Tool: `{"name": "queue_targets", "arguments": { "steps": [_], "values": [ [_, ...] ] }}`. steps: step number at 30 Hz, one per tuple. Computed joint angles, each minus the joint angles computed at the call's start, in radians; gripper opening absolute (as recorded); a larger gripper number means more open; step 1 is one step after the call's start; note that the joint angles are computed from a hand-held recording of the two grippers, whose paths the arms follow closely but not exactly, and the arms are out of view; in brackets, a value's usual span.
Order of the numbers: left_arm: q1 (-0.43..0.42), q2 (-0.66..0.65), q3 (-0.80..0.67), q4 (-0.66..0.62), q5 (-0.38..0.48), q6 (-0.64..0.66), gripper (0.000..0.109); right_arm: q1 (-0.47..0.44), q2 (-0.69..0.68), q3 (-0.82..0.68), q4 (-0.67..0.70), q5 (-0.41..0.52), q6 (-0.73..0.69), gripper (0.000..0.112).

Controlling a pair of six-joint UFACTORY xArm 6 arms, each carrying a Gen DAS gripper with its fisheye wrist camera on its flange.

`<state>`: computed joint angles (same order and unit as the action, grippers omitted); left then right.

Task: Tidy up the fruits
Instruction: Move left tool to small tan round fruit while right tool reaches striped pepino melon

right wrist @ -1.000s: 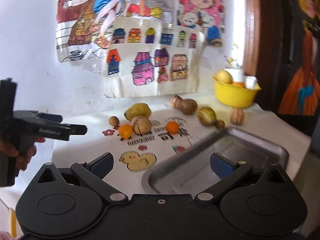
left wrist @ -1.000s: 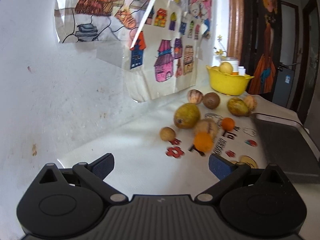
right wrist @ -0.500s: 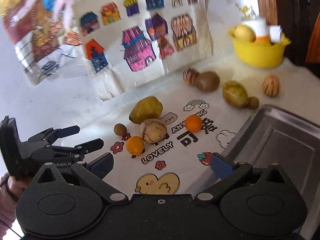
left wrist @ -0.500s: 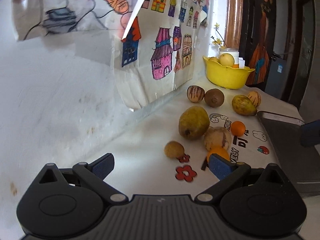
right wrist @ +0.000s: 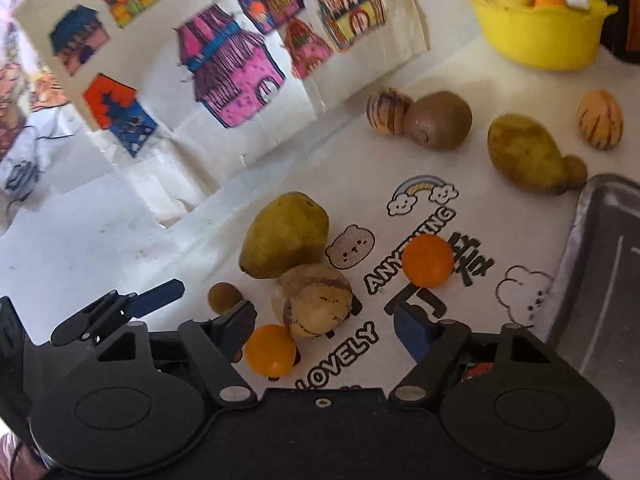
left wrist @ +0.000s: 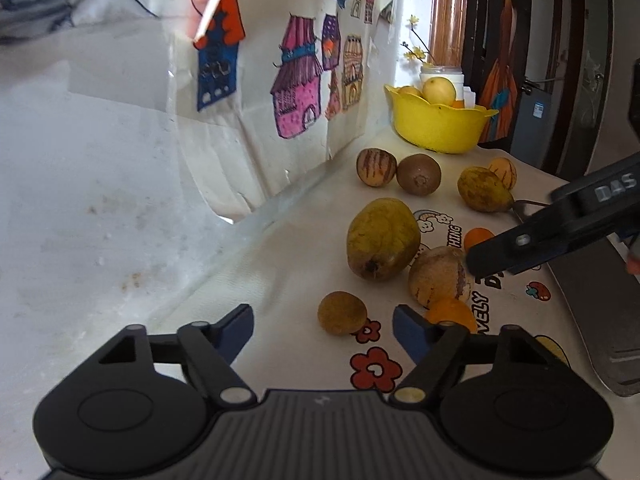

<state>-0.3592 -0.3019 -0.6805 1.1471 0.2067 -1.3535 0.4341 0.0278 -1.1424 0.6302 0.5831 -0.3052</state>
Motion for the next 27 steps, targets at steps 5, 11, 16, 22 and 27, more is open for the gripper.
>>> {"name": "queue_targets", "arguments": {
  "steps": [5, 11, 16, 22, 27],
  "values": [
    [0.023, 0.033, -0.010, -0.020, -0.051, 0.025, 0.064, 0.004, 0.051, -0.038, 0.022, 0.005, 0.004, 0.070],
    [0.043, 0.056, -0.024, -0.011, -0.096, 0.020, 0.043, 0.005, 0.080, -0.061, 0.064, 0.019, -0.019, 0.059],
    [0.046, 0.064, -0.024, -0.040, -0.115, 0.033, 0.032, 0.005, 0.085, -0.064, 0.083, 0.022, -0.030, 0.055],
    [0.027, 0.056, -0.021, -0.091, -0.088, 0.053, 0.031, 0.007, 0.085, -0.066, 0.087, 0.020, -0.040, 0.052],
    [0.000, 0.044, -0.026, -0.113, -0.030, 0.052, 0.031, -0.005, 0.065, -0.042, 0.130, 0.027, -0.055, 0.052]
  ]
}}
